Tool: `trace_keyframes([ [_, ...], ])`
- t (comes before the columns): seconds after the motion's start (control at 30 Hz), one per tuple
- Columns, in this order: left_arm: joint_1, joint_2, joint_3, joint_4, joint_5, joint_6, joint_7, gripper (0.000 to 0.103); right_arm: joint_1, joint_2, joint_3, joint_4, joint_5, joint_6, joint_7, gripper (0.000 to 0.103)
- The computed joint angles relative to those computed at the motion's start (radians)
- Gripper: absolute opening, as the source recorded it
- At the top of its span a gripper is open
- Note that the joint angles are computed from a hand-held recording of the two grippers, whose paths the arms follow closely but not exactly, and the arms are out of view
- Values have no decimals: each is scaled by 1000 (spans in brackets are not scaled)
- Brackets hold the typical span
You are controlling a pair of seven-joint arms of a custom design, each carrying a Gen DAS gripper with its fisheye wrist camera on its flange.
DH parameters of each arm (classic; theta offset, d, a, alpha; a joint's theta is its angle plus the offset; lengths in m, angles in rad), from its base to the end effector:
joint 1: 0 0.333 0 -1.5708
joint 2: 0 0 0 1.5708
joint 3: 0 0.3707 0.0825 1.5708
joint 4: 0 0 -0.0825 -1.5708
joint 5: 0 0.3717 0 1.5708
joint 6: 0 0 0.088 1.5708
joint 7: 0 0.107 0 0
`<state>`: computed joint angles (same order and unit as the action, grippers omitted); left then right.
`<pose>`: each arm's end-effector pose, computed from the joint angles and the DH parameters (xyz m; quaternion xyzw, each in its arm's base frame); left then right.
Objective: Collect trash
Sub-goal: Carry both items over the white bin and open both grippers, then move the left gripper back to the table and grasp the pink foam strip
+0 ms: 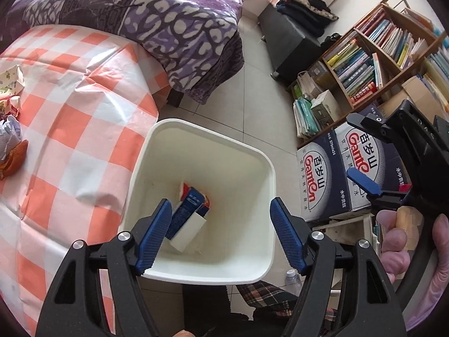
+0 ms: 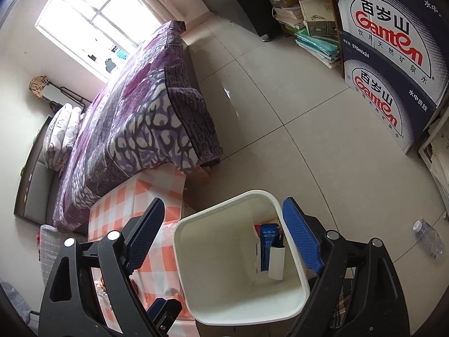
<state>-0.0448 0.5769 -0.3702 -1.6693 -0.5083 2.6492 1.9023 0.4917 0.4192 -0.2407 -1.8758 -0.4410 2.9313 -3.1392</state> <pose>0.6940 -0.2355 0.3836 0.5841 -0.7465 0.3143 0.0525 0.6540 0.2189 0.4196 -0.3244 0.8832 -0.1136 0.3192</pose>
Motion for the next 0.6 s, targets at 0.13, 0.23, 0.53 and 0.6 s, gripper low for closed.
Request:
trace_keyframes([
  [0.13, 12, -13, 9, -16, 3, 12, -4, 71, -12, 23, 34, 42, 21, -30, -48, 87],
  [0.23, 20, -27, 21, -34, 10, 28, -6, 71, -5, 45, 46, 87, 29, -70, -76, 90],
  [0.53, 27, -54, 94, -67, 83, 79, -92, 76, 15, 134, 91, 264, 33, -220, -165, 96],
  [0.6, 24, -56, 118, -70, 119, 88, -130, 78, 14, 156, 106, 304, 44, -247, -191, 96],
])
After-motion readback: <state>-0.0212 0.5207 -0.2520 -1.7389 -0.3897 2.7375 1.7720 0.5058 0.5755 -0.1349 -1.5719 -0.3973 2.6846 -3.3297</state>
